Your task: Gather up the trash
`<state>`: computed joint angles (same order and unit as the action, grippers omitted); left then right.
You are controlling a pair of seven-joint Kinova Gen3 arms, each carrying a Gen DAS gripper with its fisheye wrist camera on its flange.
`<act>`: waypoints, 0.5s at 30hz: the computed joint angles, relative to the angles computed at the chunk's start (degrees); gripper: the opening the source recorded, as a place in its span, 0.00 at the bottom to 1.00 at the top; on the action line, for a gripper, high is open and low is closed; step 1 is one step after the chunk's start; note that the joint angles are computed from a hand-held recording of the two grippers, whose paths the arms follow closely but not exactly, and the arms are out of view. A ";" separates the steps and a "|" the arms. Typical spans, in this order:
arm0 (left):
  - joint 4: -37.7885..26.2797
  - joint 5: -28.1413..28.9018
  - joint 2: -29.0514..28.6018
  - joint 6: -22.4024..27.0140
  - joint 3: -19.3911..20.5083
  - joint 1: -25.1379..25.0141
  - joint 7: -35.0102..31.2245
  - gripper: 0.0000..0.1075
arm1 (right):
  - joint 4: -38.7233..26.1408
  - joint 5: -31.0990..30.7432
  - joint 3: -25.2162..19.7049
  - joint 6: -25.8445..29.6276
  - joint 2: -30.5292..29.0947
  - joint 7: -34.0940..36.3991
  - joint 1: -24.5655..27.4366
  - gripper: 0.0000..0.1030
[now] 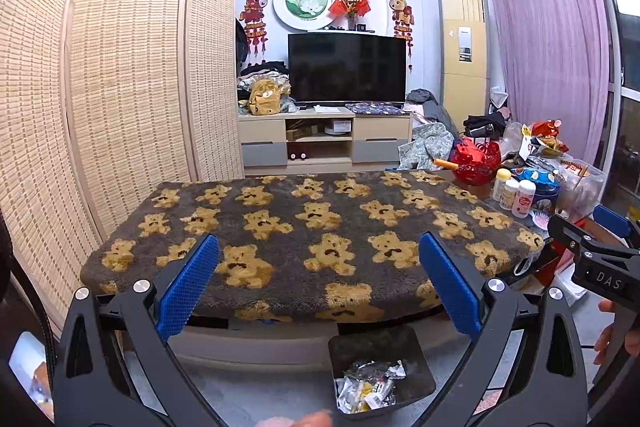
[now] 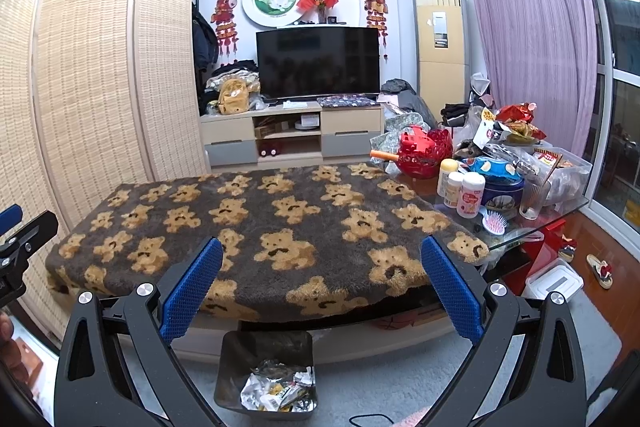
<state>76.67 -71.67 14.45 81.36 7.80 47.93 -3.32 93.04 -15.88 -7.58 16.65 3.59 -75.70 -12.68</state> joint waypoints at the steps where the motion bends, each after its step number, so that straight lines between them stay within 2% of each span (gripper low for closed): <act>1: 0.28 -0.15 -0.15 -0.38 0.08 0.07 0.24 0.88 | 0.20 0.20 0.13 -0.11 -0.08 -0.25 -0.43 0.97; 9: 2.54 -1.23 -1.27 -2.75 0.94 -0.34 1.11 0.88 | -0.04 -0.09 0.07 -0.02 0.20 0.12 -0.12 0.97; 15: 1.47 -1.00 -0.60 -1.54 1.07 -0.09 -0.11 0.88 | -0.21 -1.69 -0.31 0.06 0.27 1.71 0.74 0.97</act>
<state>78.13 -72.67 13.85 79.82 8.87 47.84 -3.44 92.83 -17.57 -7.89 16.71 3.87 -73.99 -11.95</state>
